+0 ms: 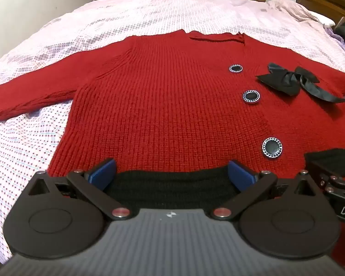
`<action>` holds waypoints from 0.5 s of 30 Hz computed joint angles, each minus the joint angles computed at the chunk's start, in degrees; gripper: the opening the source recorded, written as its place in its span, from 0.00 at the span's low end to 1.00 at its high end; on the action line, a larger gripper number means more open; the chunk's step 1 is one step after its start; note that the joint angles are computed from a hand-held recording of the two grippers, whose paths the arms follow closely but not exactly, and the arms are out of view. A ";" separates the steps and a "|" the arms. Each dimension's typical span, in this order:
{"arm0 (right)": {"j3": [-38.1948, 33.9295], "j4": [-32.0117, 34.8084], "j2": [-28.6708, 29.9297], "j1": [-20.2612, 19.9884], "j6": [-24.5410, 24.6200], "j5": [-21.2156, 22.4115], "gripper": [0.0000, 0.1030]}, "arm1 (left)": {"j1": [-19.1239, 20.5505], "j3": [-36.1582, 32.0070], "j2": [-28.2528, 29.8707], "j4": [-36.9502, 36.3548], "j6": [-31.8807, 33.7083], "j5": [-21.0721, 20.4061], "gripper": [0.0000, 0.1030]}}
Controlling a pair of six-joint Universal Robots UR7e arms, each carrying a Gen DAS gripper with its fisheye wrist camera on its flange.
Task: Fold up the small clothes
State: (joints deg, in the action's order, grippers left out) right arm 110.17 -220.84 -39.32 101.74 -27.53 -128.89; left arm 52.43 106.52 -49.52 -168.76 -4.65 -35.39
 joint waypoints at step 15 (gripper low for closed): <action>0.33 -1.36 0.19 -0.06 -1.48 0.33 1.00 | -0.42 1.40 0.55 -5.75 3.22 0.71 1.00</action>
